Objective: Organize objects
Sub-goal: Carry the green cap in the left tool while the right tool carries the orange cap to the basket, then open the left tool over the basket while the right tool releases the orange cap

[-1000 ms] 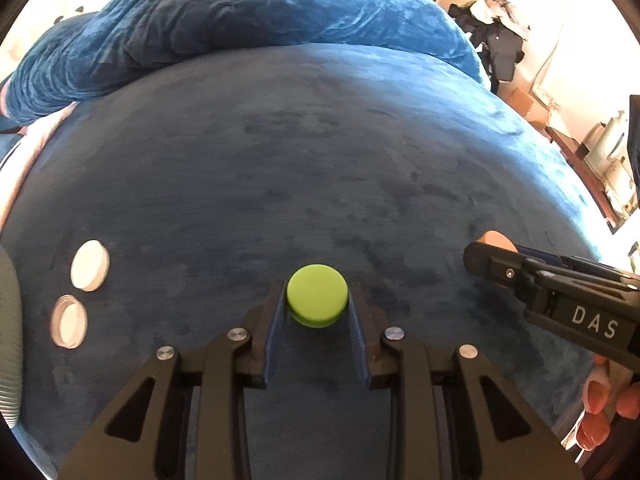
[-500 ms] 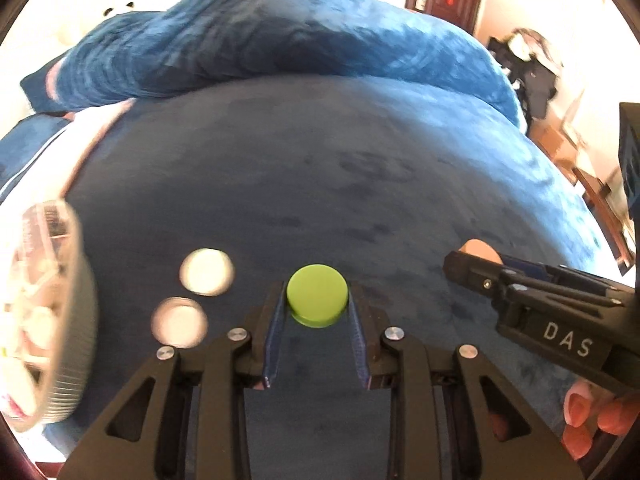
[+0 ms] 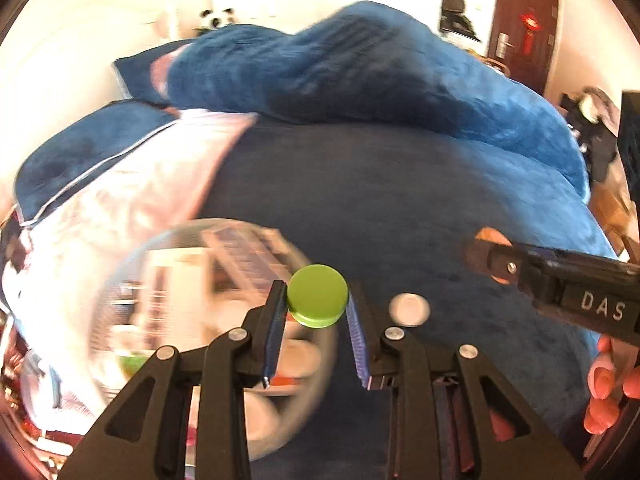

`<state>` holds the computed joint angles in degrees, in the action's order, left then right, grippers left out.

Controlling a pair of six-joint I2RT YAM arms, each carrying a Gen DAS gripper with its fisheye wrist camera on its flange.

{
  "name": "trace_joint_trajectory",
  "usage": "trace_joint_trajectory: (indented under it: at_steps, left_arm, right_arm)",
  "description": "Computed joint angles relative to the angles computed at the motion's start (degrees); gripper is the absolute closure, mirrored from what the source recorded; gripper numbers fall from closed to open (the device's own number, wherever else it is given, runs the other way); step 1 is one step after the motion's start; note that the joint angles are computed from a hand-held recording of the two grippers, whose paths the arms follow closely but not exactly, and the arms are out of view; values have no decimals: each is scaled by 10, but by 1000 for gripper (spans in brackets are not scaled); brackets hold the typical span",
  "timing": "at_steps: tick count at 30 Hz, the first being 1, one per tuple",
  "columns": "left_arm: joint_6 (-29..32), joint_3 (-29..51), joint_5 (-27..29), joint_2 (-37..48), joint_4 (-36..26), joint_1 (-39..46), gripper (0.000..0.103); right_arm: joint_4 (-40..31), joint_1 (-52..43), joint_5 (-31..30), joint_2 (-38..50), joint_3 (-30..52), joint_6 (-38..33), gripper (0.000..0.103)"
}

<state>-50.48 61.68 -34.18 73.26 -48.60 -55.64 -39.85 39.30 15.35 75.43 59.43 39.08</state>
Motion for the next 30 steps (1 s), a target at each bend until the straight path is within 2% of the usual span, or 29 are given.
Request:
trace_joint_trajectory:
  at_steps: [4,7,10,12,14,16,23,30]
  left_arm:
    - [11,-48,20,-99,-42,81,73]
    - [17,-96,40,-169,-51,150,73]
    - [12,-152,89,-230,-44,226,73]
    - [12,-163,88,-246,-53,250,73]
    - [-1,-163,70,-254,-61,251,73]
    - [1,-169,79,-252,-56,263,73]
    - [14,-178,85,-216,-59,267,73]
    - [29,-193,98,-228,-48,288,73]
  right_arm:
    - [-7,16,-39,100,84,-52,62]
    - [4,34,-40,128,100,-75,62]
    - [38,41,-64,152,92,-54,62]
    - [52,40,-78,172,104,-45,62]
    - [66,48,-82,196,127,-36,62]
    - [82,53,-92,220,148,-28,62]
    - [71,81,-105,298,208,8,62]
    - [75,85,-96,311,216,9,62]
